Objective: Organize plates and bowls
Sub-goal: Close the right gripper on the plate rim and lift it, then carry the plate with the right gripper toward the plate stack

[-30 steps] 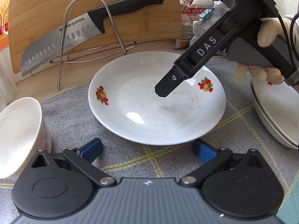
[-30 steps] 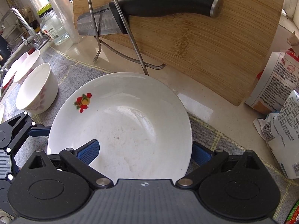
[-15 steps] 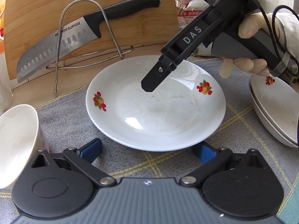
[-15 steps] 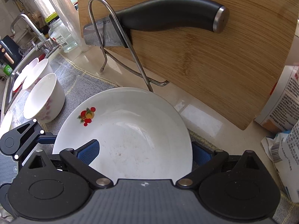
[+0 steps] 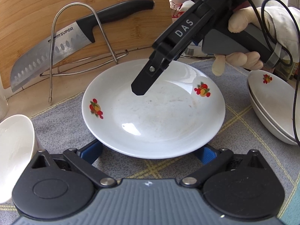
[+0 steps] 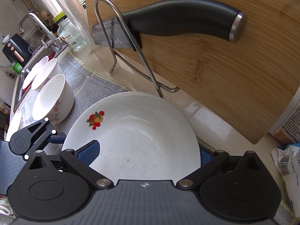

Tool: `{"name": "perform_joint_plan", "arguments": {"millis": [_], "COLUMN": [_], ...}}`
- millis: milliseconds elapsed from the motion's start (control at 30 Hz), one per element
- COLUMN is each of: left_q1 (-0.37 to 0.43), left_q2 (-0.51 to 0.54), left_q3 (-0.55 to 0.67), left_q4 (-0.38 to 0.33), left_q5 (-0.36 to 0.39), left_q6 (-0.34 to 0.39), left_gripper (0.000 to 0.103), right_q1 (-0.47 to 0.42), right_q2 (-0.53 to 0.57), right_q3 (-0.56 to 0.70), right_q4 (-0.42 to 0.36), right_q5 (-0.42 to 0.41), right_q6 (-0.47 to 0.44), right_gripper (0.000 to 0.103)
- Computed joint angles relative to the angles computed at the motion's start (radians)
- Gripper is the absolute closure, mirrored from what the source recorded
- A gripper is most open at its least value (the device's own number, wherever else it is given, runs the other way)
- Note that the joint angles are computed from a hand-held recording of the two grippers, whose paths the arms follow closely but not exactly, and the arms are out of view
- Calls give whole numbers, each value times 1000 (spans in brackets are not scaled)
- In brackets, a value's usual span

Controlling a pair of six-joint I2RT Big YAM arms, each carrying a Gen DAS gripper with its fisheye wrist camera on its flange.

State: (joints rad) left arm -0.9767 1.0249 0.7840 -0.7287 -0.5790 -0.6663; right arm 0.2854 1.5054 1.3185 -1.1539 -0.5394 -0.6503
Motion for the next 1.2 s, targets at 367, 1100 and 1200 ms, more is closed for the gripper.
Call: {"name": "perform_joint_plan", "arguments": {"millis": [367, 1100, 1200], "left_q1": [-4, 9, 10], "left_q2": [6, 10, 10], "left_q3": [5, 5, 8], "left_q4": [13, 24, 18], "left_q5": [-6, 8, 13], "left_q6": [23, 33, 34], "left_gripper": [2, 0, 0], "right_q1": [3, 10, 13], "right_q2": [5, -10, -8], "right_q3": [5, -19, -14], "right_q4": [1, 64, 51], "right_q5": [-6, -6, 0], "right_q6": [19, 55, 44], "right_gripper": [0, 0, 0]}}
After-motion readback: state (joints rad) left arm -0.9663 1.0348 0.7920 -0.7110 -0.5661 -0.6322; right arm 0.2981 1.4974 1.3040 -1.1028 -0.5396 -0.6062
